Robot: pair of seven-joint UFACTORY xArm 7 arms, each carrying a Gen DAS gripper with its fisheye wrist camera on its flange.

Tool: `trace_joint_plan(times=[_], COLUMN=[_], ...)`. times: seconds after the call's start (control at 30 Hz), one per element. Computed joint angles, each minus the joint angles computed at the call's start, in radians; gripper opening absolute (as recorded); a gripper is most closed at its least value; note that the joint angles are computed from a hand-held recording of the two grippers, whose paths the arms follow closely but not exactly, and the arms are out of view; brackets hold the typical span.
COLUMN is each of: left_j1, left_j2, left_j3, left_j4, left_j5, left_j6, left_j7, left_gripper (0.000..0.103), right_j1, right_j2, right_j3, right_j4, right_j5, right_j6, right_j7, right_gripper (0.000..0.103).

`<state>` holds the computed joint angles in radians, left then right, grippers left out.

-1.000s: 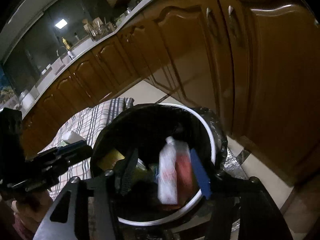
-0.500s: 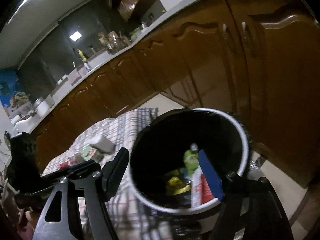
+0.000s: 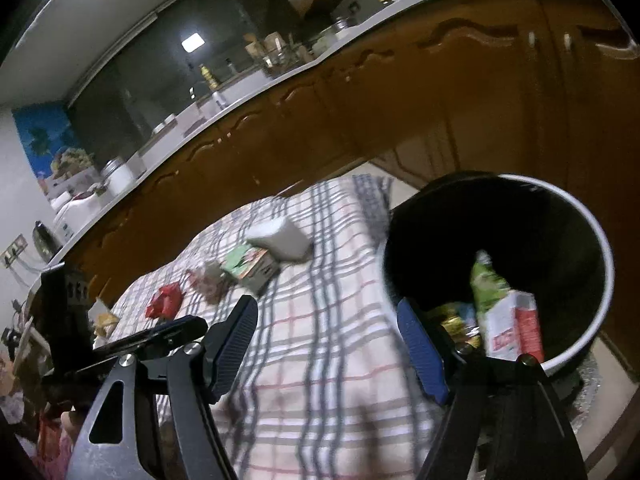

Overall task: Collect trash
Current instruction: 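Move both open tools back over the red wrapper and foil wrapper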

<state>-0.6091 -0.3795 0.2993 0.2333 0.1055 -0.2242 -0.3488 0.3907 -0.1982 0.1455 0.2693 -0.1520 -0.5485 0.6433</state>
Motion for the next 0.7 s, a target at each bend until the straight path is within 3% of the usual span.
trace_joint_plan(times=[0.13, 0.4, 0.5, 0.53, 0.63, 0.7], left_j1=[0.068, 0.171, 0.201, 0.214, 0.269, 0.290], left_j2=[-0.069, -0.188, -0.225, -0.237, -0.273, -0.295], left_j3=[-0.015, -0.018, -0.012, -0.015, -0.036, -0.030], left_j4=[-0.051, -0.127, -0.145, -0.151, -0.171, -0.181], left_j5=[-0.012, -0.074, -0.101, -0.110, -0.138, -0.151], left_j6=[0.018, 0.059, 0.077, 0.084, 0.096, 0.104], left_j7=[0.026, 0.109, 0.145, 0.156, 0.181, 0.203], left_gripper=[0.040, 0.040, 0.040, 0.042, 0.057, 0.059], right_j1=[0.022, 0.061, 0.078, 0.083, 0.100, 0.109], right_j2=[0.044, 0.114, 0.138, 0.142, 0.163, 0.177], right_j3=[0.009, 0.079, 0.096, 0.101, 0.117, 0.118], right_j4=[0.041, 0.113, 0.140, 0.145, 0.173, 0.193], right_j5=[-0.028, 0.044, 0.074, 0.091, 0.142, 0.143], right_j6=[0.003, 0.015, 0.026, 0.029, 0.037, 0.044], right_j7=[0.023, -0.018, -0.042, -0.053, -0.093, -0.097], right_gripper=[0.074, 0.074, 0.085, 0.091, 0.094, 0.094])
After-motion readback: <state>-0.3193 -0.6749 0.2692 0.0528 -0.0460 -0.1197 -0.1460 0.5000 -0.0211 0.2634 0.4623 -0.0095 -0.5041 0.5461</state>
